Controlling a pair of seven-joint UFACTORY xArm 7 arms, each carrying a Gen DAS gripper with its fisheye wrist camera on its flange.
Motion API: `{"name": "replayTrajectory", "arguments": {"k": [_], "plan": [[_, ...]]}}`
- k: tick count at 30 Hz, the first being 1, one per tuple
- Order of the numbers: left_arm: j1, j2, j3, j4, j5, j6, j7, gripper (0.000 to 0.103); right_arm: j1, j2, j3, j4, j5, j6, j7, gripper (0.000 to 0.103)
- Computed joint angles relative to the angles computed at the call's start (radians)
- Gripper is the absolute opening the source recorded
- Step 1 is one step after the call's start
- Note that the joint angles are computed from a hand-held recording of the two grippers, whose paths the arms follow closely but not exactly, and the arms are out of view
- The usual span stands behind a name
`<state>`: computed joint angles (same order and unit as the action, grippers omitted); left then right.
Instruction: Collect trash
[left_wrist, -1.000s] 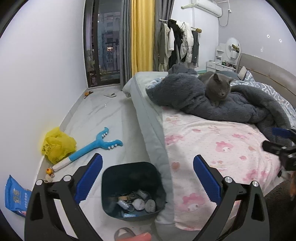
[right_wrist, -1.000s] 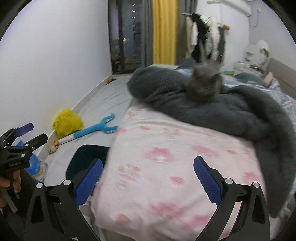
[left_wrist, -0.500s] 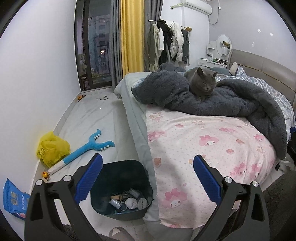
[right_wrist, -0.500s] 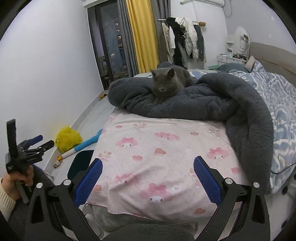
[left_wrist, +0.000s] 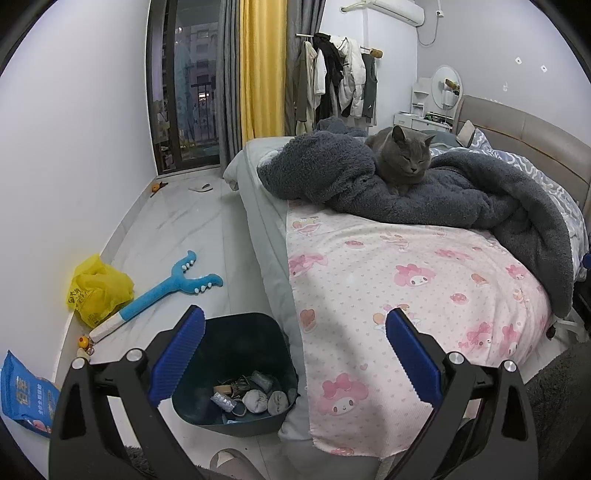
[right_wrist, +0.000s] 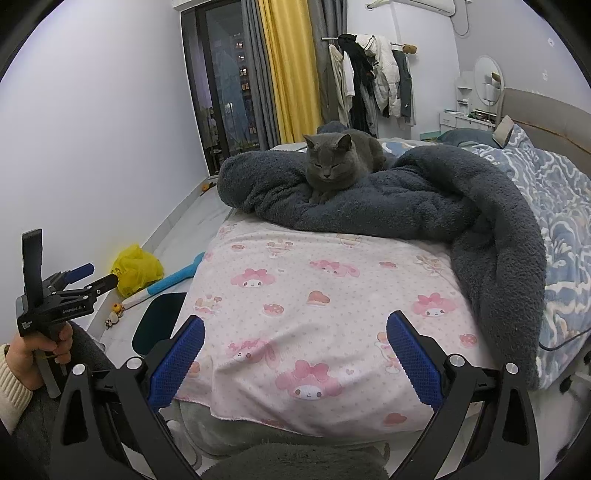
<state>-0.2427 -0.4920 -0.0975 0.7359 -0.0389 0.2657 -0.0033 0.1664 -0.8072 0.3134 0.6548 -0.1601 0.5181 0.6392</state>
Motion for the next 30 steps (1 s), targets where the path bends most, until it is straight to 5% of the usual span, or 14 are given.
{"name": "replayTrajectory", "arguments": {"k": [30], "plan": [[-0.001, 0.0, 0.003, -0.001, -0.002, -0.001, -0.002, 0.1, 0.009, 0.006, 0.001, 0.014, -0.002, 0.022, -0.004, 0.1]]}}
